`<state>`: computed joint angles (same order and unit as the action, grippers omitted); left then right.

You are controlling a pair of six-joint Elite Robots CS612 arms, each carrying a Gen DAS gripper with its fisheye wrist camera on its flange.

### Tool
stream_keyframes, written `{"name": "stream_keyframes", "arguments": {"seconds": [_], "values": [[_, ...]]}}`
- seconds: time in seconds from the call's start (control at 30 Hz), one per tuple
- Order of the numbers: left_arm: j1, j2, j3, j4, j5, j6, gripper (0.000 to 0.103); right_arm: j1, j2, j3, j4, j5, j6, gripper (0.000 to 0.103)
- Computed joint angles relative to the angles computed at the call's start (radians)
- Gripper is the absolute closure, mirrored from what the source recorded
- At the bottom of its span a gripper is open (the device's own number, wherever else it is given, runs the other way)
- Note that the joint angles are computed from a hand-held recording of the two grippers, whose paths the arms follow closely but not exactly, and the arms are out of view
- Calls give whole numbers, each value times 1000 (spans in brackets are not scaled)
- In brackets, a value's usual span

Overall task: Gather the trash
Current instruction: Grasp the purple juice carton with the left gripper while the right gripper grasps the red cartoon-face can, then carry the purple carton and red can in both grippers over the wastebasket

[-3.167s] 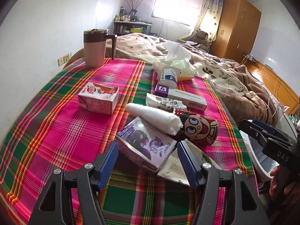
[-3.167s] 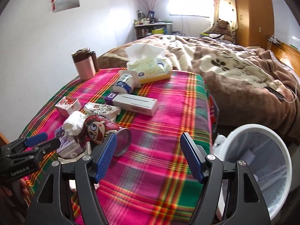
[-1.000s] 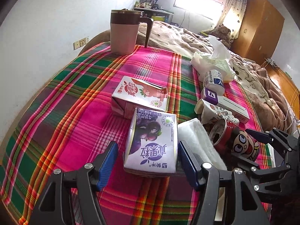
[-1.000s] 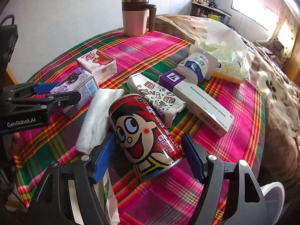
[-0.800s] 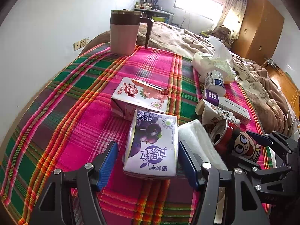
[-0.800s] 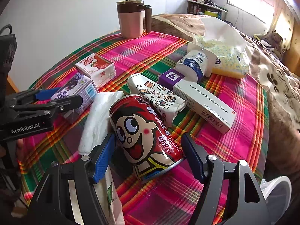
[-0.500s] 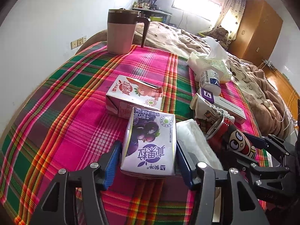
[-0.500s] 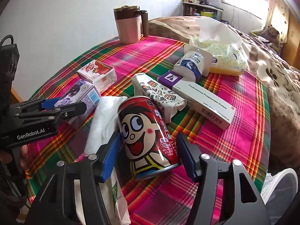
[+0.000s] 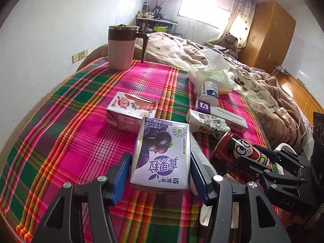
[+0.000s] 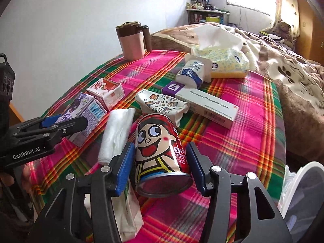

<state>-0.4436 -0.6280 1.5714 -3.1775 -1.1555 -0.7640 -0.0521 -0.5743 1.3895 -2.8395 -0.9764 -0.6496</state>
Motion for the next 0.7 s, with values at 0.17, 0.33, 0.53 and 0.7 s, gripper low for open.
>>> {"name": "stream_keyframes", "arguments": {"seconds": [0.17,0.33,0.53,0.7], "values": [[-10,-3,3,-6,3,15,46,3,-4,-3,51,-50,-29,49],[-13,-3,2,0,-1,14,46,15,-6,-15,78,-86,-69,49],[-12,-4,3,11,-9,7,46,34,6,-45,134,-138,-80,48],[-15,-5,5,13,-9,13,46,26,15,-50,135,-110,-7,48]]}}
